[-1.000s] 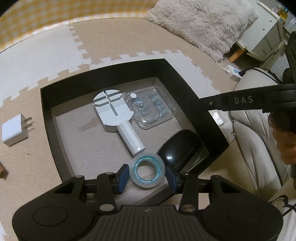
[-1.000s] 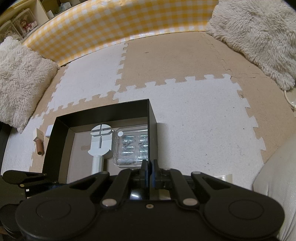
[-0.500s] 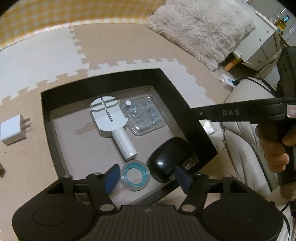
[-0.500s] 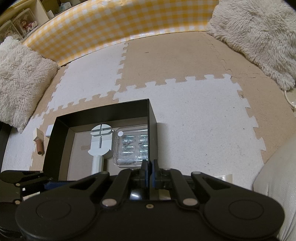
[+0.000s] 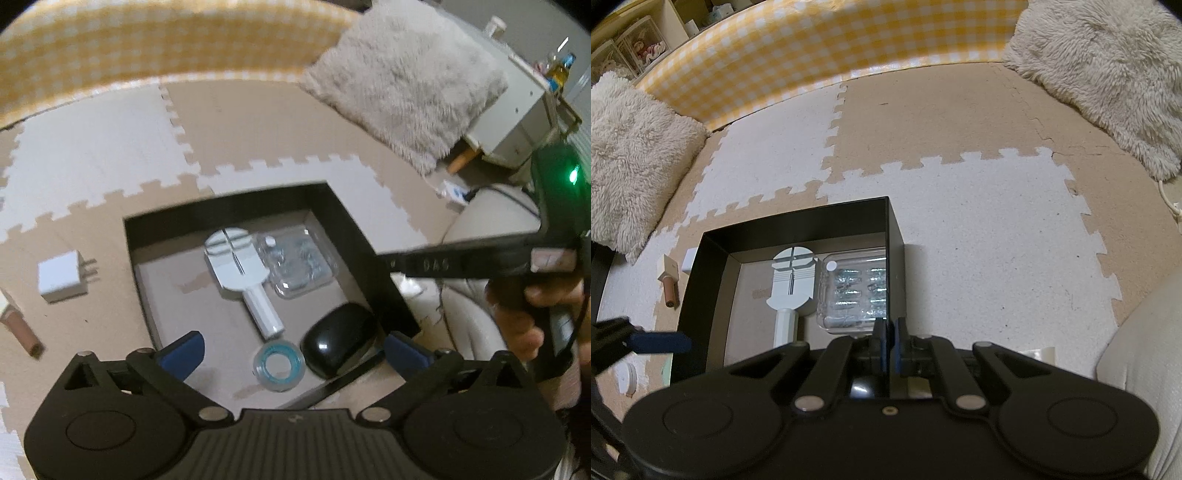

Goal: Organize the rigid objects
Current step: 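Move the left tool to the white charger cube and grasp it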

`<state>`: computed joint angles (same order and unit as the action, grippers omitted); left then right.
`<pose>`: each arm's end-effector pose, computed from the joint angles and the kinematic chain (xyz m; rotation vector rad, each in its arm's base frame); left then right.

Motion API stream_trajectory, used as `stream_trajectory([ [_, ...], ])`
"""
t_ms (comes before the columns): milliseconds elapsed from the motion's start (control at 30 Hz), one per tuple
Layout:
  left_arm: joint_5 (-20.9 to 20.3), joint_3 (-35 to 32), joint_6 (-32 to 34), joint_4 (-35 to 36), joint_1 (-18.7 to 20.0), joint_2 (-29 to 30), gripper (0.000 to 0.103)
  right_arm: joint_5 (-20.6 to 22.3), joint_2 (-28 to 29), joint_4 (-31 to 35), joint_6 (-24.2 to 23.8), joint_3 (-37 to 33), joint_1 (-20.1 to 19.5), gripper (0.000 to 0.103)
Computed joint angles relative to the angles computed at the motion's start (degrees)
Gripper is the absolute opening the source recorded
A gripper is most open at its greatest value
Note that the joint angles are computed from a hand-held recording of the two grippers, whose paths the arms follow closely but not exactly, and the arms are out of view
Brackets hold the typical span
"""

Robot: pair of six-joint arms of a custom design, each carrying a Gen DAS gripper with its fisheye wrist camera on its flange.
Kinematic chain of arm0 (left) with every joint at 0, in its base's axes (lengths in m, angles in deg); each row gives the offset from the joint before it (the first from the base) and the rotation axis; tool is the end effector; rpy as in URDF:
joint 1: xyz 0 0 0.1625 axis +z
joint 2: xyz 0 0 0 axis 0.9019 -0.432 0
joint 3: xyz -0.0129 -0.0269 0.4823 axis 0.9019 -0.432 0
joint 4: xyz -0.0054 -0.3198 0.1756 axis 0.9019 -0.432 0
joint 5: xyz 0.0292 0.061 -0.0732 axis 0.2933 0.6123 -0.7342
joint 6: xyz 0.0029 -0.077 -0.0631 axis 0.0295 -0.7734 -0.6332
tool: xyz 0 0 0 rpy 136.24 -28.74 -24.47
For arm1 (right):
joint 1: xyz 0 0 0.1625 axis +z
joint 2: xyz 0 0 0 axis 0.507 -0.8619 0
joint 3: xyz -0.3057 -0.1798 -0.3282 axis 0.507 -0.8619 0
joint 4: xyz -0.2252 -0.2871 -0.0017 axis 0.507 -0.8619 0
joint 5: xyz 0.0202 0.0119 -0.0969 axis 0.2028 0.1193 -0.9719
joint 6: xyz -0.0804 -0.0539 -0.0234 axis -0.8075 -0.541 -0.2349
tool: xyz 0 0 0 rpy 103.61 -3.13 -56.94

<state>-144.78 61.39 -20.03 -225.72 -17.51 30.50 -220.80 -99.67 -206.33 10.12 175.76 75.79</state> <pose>-0.2525 -0.5004 0.1719 1.0663 2.7139 -0.1579 0.1916 -0.4287 0.2179 -0.1518 -2.4002 0.7898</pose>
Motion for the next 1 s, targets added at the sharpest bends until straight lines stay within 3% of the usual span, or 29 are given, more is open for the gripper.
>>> stream_trajectory([
  [367, 4.2, -0.8, -2.7, -5.8, 1.3, -2.5, 0.103, 0.0, 0.0, 0.0, 0.0, 0.1, 0.0, 0.005],
  [633, 11.6, -1.4, -5.5, -14.9, 4.0, -1.8, 0.103, -0.1, 0.1, 0.0, -0.1, 0.0, 0.0, 0.005],
  [767, 14.8, -2.9, -7.3, -15.0, 5.6, -0.5, 0.103, -0.1, 0.1, 0.0, -0.1, 0.0, 0.0, 0.005],
  [933, 13.9, -5.1, -7.9, -13.5, 8.2, 1.4, 0.102, -0.3, 0.0, 0.3, -0.2, 0.0, 0.0, 0.005],
  [1000, 14.7, -5.8, -7.5, -12.5, 8.6, 2.3, 0.098, -0.3, 0.1, 0.3, -0.2, 0.0, 0.1, 0.005],
])
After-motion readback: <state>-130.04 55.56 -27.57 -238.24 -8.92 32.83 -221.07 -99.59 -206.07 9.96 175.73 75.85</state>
